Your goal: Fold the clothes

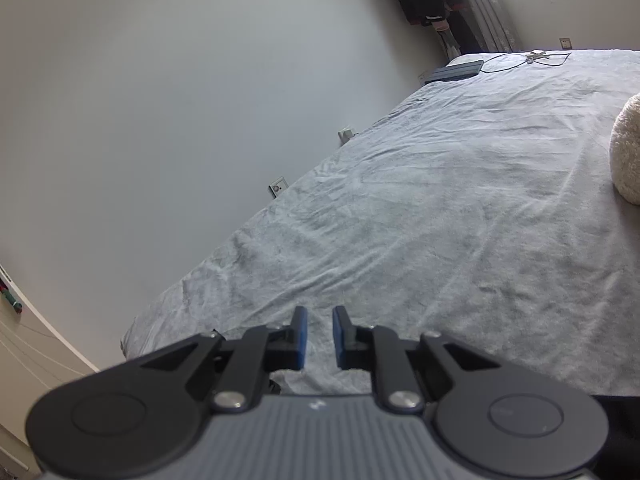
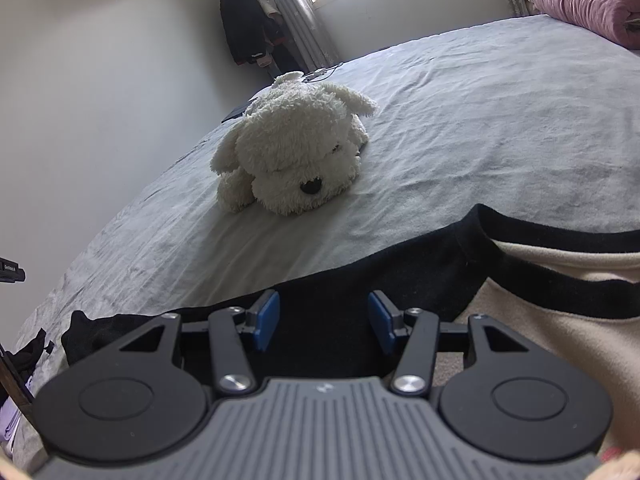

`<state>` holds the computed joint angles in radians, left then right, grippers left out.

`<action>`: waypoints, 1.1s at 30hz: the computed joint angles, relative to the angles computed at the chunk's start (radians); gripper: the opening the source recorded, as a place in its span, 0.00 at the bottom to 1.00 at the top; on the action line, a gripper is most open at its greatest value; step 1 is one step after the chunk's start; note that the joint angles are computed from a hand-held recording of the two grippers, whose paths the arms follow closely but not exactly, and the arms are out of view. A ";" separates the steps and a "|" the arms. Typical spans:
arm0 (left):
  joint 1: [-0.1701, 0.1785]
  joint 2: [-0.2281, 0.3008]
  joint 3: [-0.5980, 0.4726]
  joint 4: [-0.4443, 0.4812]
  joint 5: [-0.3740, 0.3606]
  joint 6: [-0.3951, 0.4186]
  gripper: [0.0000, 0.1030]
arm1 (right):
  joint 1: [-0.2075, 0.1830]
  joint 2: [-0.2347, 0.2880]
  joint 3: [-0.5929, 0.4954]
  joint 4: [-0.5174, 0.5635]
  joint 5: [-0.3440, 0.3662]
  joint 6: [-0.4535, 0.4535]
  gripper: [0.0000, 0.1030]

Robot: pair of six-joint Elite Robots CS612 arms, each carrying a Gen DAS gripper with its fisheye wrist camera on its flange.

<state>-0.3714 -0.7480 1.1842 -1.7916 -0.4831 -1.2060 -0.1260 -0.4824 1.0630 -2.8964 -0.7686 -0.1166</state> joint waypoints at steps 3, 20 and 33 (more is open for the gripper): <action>-0.005 -0.004 0.008 -0.032 0.009 0.022 0.15 | 0.000 0.001 -0.001 0.002 0.001 -0.001 0.52; -0.053 0.074 -0.008 -0.585 -0.166 0.528 0.27 | -0.002 0.002 -0.005 -0.004 0.005 0.011 0.53; 0.030 0.106 -0.077 -0.550 -0.633 0.337 0.26 | -0.007 0.005 -0.011 -0.010 0.020 0.029 0.53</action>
<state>-0.3417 -0.6415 1.1069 -2.3416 -1.1157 -0.8687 -0.1334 -0.4774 1.0521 -2.9065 -0.7489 -0.0872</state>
